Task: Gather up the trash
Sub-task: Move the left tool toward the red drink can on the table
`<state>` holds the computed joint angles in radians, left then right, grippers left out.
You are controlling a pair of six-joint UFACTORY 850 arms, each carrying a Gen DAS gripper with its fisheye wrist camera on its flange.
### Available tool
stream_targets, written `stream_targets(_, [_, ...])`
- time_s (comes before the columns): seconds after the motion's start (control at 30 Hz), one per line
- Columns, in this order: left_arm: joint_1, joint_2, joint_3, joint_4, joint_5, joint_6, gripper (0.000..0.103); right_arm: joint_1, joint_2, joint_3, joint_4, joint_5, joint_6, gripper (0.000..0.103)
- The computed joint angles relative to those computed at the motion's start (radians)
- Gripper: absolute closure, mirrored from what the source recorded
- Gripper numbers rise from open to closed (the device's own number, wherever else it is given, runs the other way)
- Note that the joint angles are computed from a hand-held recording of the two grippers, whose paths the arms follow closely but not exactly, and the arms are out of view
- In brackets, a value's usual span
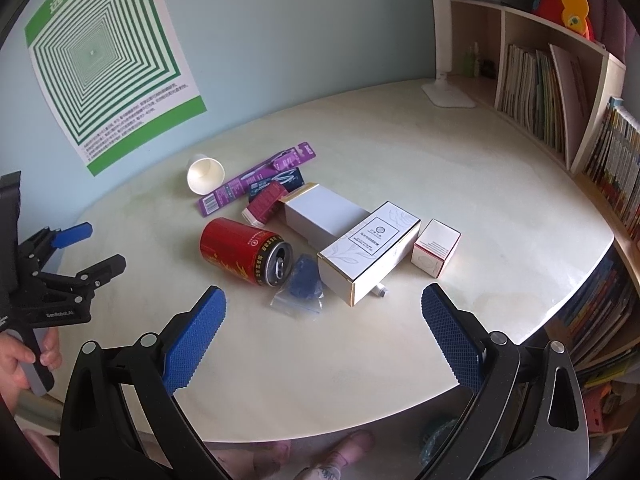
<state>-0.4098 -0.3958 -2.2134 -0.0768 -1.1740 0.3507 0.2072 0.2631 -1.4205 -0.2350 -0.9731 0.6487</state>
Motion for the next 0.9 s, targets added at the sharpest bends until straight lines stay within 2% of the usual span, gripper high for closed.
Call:
stream_targets(0.6, [-0.054, -0.040, -0.039, 0.048, -0.044, -0.008, 0.006, -0.107, 0.032, 0.045, 0.111, 0.008, -0.164, 0.006])
stream_targets(0.9, [-0.109, -0.082, -0.096, 0.116, -0.067, -0.025, 0.006, -0.209, 0.039, 0.061, 0.218, 0.010, -0.330, 0.006])
